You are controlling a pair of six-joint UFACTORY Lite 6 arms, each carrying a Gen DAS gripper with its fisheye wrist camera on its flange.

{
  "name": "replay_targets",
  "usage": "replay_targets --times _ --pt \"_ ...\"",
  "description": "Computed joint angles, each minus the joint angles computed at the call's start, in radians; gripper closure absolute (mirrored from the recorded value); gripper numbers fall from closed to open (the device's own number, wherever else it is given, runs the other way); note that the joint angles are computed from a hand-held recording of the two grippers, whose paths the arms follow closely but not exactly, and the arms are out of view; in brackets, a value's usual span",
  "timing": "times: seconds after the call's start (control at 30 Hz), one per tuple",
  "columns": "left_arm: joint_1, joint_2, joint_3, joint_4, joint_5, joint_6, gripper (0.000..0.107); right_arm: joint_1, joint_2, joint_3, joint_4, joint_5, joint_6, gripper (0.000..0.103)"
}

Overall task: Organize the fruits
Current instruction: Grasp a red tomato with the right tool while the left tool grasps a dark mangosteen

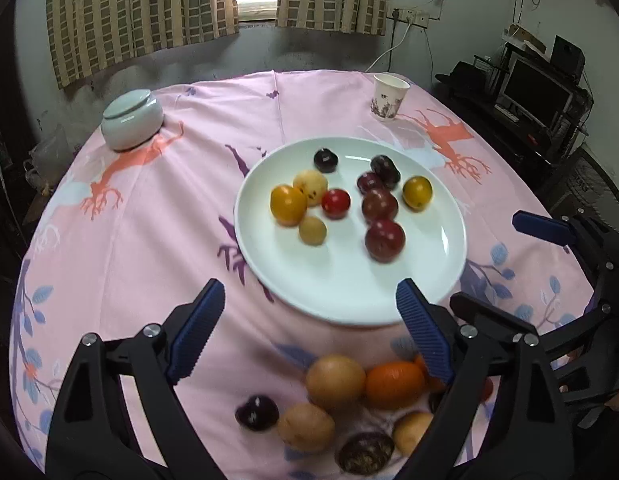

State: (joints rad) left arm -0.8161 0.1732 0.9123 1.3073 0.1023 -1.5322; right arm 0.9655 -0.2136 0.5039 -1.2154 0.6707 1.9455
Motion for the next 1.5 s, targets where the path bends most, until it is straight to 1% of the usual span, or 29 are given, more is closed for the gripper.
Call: replay_targets --times 0.07,0.1,0.17,0.2,0.23,0.27,0.3,0.33,0.4,0.47,0.53,0.73,0.77,0.8,0.87,0.93,1.1,1.2,1.23,1.27,1.37,1.43,1.5 --pt "-0.021 -0.119 -0.145 0.173 -0.011 -0.209 0.018 0.148 -0.026 -0.039 0.061 0.092 0.065 0.003" --pt "-0.043 -0.197 -0.228 0.247 0.012 -0.314 0.018 0.237 -0.038 -0.056 0.101 0.145 0.11 0.003" --pt "-0.102 -0.356 -0.394 0.392 0.08 -0.523 0.017 0.412 -0.055 -0.088 0.16 0.234 0.233 0.003" --pt "-0.135 -0.436 -0.479 0.463 0.123 -0.628 0.014 0.507 -0.059 -0.106 0.195 0.274 0.311 0.002" --pt "-0.171 -0.51 -0.559 0.504 0.171 -0.705 0.013 0.598 -0.046 -0.115 0.225 0.307 0.398 0.002" --pt "-0.201 -0.576 -0.629 0.507 0.209 -0.74 0.013 0.675 -0.03 -0.122 0.249 0.327 0.477 0.001" --pt "-0.23 -0.631 -0.681 0.469 0.239 -0.734 0.013 0.732 -0.002 -0.119 0.267 0.334 0.542 0.001" --pt "-0.261 -0.683 -0.723 0.391 0.266 -0.685 0.013 0.77 0.02 -0.114 0.283 0.328 0.588 0.001" --pt "-0.318 -0.746 -0.771 0.264 0.321 -0.599 0.013 0.802 0.048 -0.105 0.309 0.302 0.618 0.001" --pt "-0.368 -0.777 -0.796 0.2 0.369 -0.559 0.013 0.813 0.074 -0.085 0.332 0.311 0.612 0.001" --pt "-0.381 -0.785 -0.809 0.196 0.376 -0.567 0.013 0.813 0.077 -0.08 0.338 0.319 0.619 0.001" --pt "-0.368 -0.735 -0.827 0.28 0.351 -0.668 0.013 0.784 0.102 -0.118 0.292 0.267 0.699 0.001" --pt "-0.365 -0.725 -0.827 0.292 0.348 -0.681 0.013 0.776 0.114 -0.119 0.28 0.259 0.7 0.006" --pt "-0.361 -0.722 -0.83 0.301 0.345 -0.689 0.013 0.764 0.125 -0.118 0.265 0.249 0.695 0.02" --pt "-0.355 -0.713 -0.834 0.329 0.34 -0.714 0.013 0.712 0.124 -0.136 0.216 0.191 0.692 0.037" --pt "-0.349 -0.698 -0.83 0.349 0.334 -0.729 0.013 0.656 0.125 -0.161 0.168 0.129 0.713 0.044" --pt "-0.348 -0.685 -0.826 0.365 0.332 -0.742 0.013 0.553 0.149 -0.188 0.056 0.031 0.758 0.047" --pt "-0.338 -0.644 -0.81 0.409 0.317 -0.778 0.013 0.478 0.167 -0.204 -0.067 -0.04 0.816 0.052" --pt "-0.342 -0.626 -0.802 0.413 0.317 -0.782 0.013 0.452 0.165 -0.215 -0.129 -0.071 0.856 0.063" --pt "-0.344 -0.608 -0.792 0.418 0.318 -0.787 0.013 0.441 0.163 -0.223 -0.172 -0.086 0.886 0.069" --pt "-0.361 -0.564 -0.772 0.427 0.325 -0.803 0.013 0.461 0.159 -0.228 -0.182 -0.082 0.917 0.07" --pt "-0.37 -0.53 -0.756 0.438 0.329 -0.822 0.013 0.51 0.125 -0.244 -0.171 -0.069 0.948 0.071" --pt "-0.37 -0.496 -0.741 0.471 0.325 -0.857 0.013 0.583 0.098 -0.231 -0.08 -0.022 0.892 0.071"
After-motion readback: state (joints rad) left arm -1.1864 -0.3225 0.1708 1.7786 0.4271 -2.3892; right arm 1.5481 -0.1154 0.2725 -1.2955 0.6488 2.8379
